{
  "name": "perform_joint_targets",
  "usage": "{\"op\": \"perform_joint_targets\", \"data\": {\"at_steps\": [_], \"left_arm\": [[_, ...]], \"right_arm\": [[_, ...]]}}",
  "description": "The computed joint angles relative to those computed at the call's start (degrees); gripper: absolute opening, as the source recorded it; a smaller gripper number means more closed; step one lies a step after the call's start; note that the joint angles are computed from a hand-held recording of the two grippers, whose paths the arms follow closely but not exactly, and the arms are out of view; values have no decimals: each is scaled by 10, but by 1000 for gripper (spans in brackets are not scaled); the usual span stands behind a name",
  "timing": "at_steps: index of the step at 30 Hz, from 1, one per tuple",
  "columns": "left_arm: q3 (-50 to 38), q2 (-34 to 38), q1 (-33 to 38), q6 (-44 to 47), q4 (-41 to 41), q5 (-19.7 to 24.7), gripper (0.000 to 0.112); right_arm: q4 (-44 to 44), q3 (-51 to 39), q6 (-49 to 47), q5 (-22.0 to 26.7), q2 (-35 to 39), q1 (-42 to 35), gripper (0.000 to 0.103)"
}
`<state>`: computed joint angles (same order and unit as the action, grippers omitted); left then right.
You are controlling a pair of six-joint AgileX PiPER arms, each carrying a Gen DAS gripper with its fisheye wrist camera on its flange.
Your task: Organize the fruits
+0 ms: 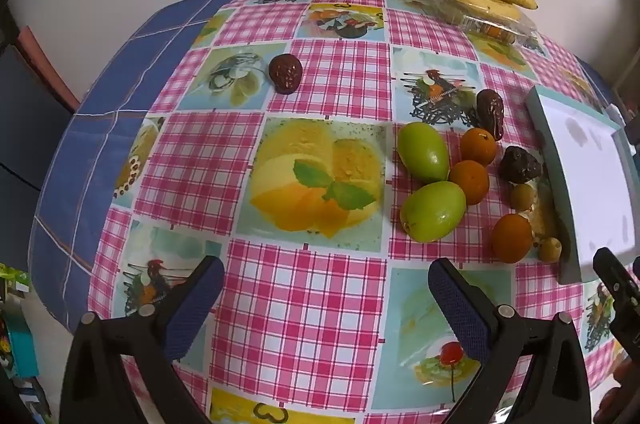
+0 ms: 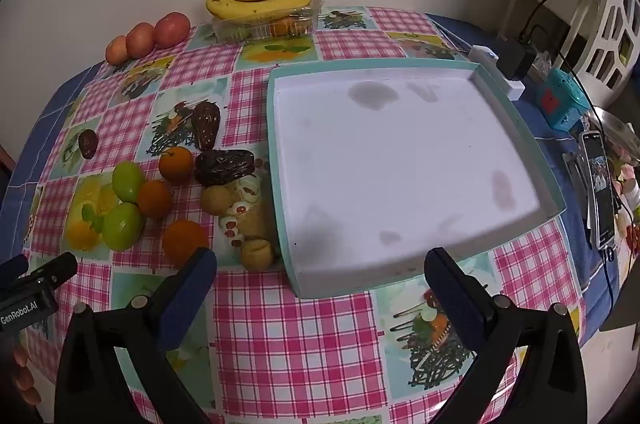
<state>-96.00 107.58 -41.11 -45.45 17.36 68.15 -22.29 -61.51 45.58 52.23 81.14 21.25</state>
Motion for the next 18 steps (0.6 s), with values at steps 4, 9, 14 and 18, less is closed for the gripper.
{"op": "perform_joint_targets", "data": {"at_steps": [4, 9, 14, 18], "left_arm": [[5, -4, 7, -1, 0, -6, 103], [2, 1, -2, -20, 5, -3, 103], [2, 1, -1, -28, 4, -3, 103], [5, 0, -1, -36, 5, -4, 103]], "right_arm": [[3, -2, -6, 0, -1, -7, 103], [-2, -2, 12, 0, 3, 6, 103], [-3, -4, 16, 1, 5, 11, 103], [4, -2, 5, -4, 2, 5, 103]]}}
